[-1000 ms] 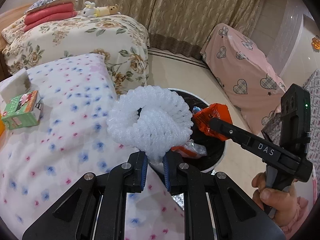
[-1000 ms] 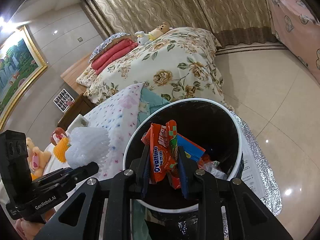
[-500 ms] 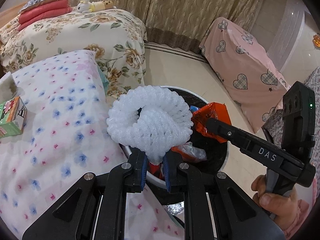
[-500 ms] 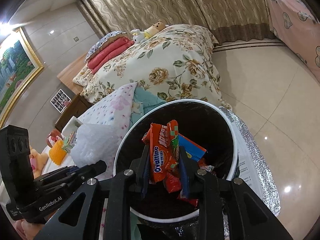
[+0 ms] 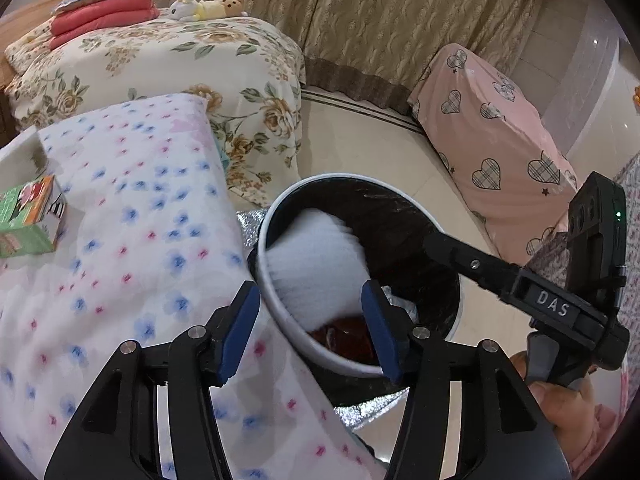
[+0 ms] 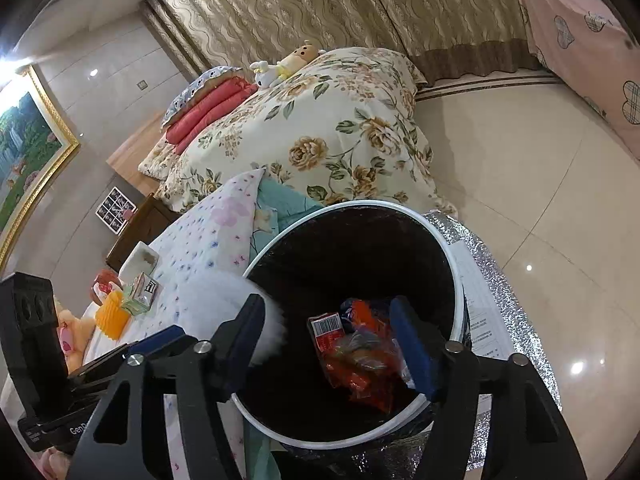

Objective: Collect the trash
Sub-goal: 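Open both tools to drop the foam net and packet into the bin, then move both tools back over the bed toward the orange net and milk carton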

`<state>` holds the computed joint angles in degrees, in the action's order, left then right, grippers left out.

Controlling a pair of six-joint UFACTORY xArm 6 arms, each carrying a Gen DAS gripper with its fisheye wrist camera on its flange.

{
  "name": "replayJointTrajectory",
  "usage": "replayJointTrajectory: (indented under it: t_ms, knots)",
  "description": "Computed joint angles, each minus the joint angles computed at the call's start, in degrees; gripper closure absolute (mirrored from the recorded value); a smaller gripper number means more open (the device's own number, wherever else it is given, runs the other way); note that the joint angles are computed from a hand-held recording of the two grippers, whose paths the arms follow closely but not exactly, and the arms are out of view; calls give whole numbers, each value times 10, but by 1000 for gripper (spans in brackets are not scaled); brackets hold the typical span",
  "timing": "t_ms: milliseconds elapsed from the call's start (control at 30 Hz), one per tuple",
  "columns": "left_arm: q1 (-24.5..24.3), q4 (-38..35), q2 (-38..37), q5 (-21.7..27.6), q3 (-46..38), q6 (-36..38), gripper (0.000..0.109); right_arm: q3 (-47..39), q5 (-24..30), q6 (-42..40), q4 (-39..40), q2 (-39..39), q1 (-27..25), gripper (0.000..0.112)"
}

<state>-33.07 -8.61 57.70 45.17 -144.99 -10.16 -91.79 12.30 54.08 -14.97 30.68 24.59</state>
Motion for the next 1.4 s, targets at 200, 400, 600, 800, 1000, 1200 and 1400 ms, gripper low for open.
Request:
replayJointTrajectory:
  t_ms: [200,400,600,800,1000,1200,1400]
  knots:
    - [4,-4,-123,-102,217,1,52,-2,2,22,-19,-2,7,32]
    - [11,35,-208,-177,363,-41,49,-14,5,36,-34,5,20,25]
    - [28,56,-274,-229,473,-77,45,-53,23,-5,-8,28,44,24]
    - [51,78,-322,-260,554,-122,45,-99,33,-48,25,57,65,21]
    - [72,113,-361,-278,612,-166,45,-144,46,-91,62,84,83,20]
    - [91,146,-389,-289,649,-201,44,-205,72,-143,96,120,105,17]
    - [120,164,-415,-306,689,-223,42,-278,103,-193,127,164,122,17]
